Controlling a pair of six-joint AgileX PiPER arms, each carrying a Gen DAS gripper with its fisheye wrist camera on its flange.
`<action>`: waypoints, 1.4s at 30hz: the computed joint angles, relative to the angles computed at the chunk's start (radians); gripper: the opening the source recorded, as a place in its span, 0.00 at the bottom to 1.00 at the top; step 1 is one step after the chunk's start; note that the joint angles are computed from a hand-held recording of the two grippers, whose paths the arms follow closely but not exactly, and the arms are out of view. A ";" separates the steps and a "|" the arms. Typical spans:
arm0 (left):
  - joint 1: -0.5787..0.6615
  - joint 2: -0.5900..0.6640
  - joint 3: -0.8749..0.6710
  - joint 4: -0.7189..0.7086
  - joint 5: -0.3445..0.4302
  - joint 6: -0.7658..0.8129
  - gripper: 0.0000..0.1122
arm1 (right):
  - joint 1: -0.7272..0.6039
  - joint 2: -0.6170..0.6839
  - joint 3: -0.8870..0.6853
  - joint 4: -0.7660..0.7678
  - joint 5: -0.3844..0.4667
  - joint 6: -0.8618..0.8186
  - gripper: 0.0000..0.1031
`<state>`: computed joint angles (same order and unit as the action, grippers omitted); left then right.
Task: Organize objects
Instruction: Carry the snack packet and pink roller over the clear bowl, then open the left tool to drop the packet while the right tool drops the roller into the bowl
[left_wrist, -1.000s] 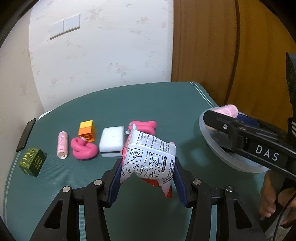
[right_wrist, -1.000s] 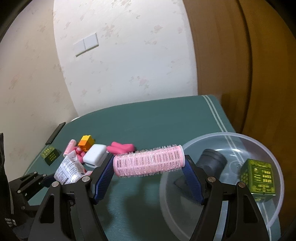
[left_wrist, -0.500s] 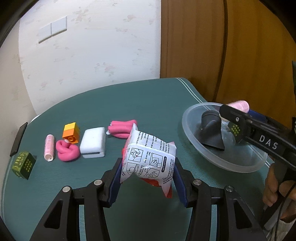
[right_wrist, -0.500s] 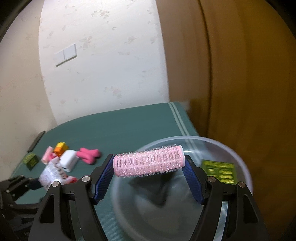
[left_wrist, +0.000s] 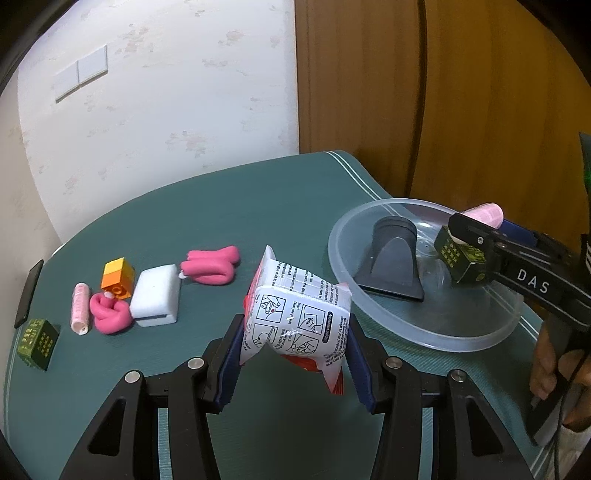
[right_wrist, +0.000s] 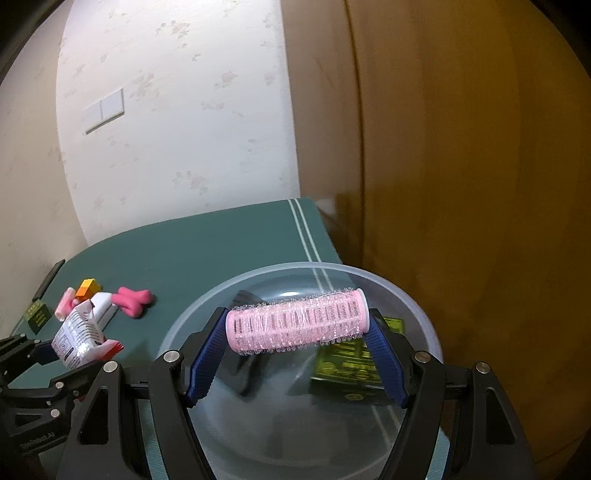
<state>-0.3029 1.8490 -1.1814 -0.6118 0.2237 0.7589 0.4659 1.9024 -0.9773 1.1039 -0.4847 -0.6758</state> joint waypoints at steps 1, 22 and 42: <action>-0.003 0.001 -0.003 0.007 0.006 -0.006 0.48 | -0.008 -0.004 0.005 -0.011 0.005 0.012 0.71; -0.072 0.068 -0.133 0.079 0.075 -0.068 0.48 | -0.065 -0.025 0.034 -0.056 0.010 0.090 0.71; -0.077 0.122 -0.206 -0.145 0.199 0.126 0.88 | -0.084 -0.030 0.050 -0.095 0.017 0.153 0.71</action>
<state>-0.3802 1.9712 -1.3873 -0.7570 0.4225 0.8848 0.3814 1.8720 -0.9272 1.0091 -0.4675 -0.5224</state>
